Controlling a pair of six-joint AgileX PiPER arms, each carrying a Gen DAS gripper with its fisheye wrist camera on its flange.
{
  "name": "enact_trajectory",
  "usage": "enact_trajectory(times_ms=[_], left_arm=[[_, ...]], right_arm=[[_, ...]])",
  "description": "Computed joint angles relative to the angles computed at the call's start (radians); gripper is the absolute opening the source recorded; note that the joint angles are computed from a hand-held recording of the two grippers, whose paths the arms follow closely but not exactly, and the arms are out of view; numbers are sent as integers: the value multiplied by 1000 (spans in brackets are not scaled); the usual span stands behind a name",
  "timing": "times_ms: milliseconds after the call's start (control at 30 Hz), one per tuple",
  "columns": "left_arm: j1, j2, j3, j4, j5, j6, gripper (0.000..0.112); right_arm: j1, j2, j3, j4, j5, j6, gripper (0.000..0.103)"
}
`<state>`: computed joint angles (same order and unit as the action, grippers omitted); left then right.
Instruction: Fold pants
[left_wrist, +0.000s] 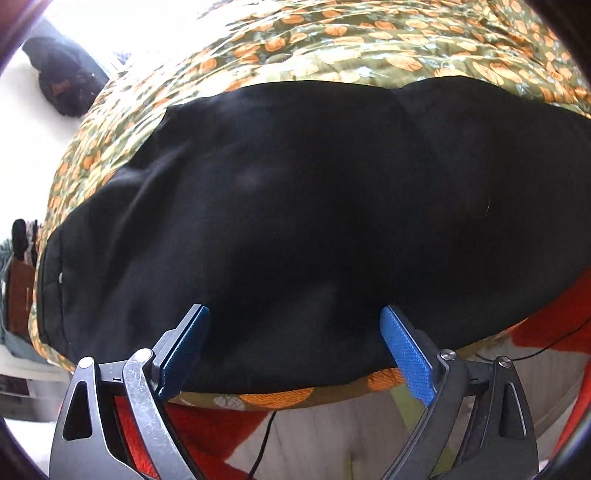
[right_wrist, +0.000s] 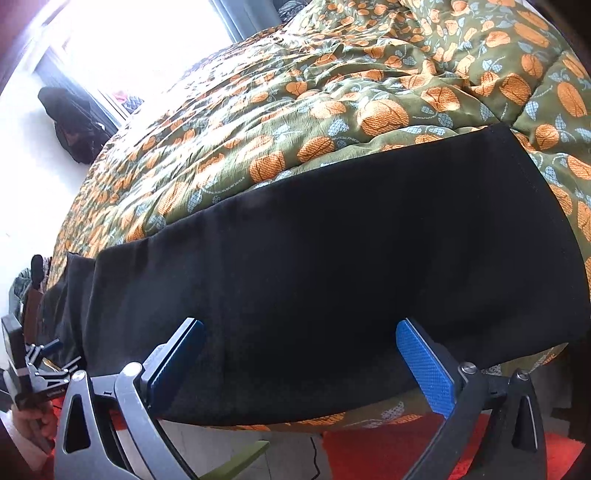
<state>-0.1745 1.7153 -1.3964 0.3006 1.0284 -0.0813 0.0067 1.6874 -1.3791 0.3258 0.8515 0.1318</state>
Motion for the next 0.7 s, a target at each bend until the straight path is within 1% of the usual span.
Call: enact_trajectory(times_ms=[67,133,200,267,333,367,400,433,467,500,567,633,700], left_arm=[[-8,-3,-12,10,11,-9,94],[-24,-8,-27,15,17,-20,93],[-35,-22,-47,-17,21,-7,93],[-48,-36,-86,-65,34,22,93],[-66,-41,-134,-107,42,51,93],[-75,-39,-160,-128,47,63,93],[-80,-33,-191,-156,55,77,93],[-83,-19,-231,-194,68,92,93],[-81,4,-278,-231,87,110,93],[-80,25,-312,-263,100,123,93],[-97,69,-376,-298,122,122,93],[-110,110,-420,-322,129,124,93],[-141,138,-442,-327,130,106,93]], right_arm=[[-21,-1,7,37,-6,-16,103],[-27,-1,4,42,-5,-16,103],[-24,-19,12,34,-19,-2,103],[-48,-92,67,70,-103,-20,102],[-123,-196,145,212,-197,-113,102],[-172,-240,176,287,-224,-159,102],[-221,-274,193,329,-236,-177,102],[-268,-298,196,334,-230,-167,102],[-315,-310,187,329,-204,-149,102],[-372,-308,172,350,-154,-156,102],[-478,-290,153,446,-40,-207,102],[-541,-285,156,509,52,-230,102],[-573,-310,194,541,113,-237,102]])
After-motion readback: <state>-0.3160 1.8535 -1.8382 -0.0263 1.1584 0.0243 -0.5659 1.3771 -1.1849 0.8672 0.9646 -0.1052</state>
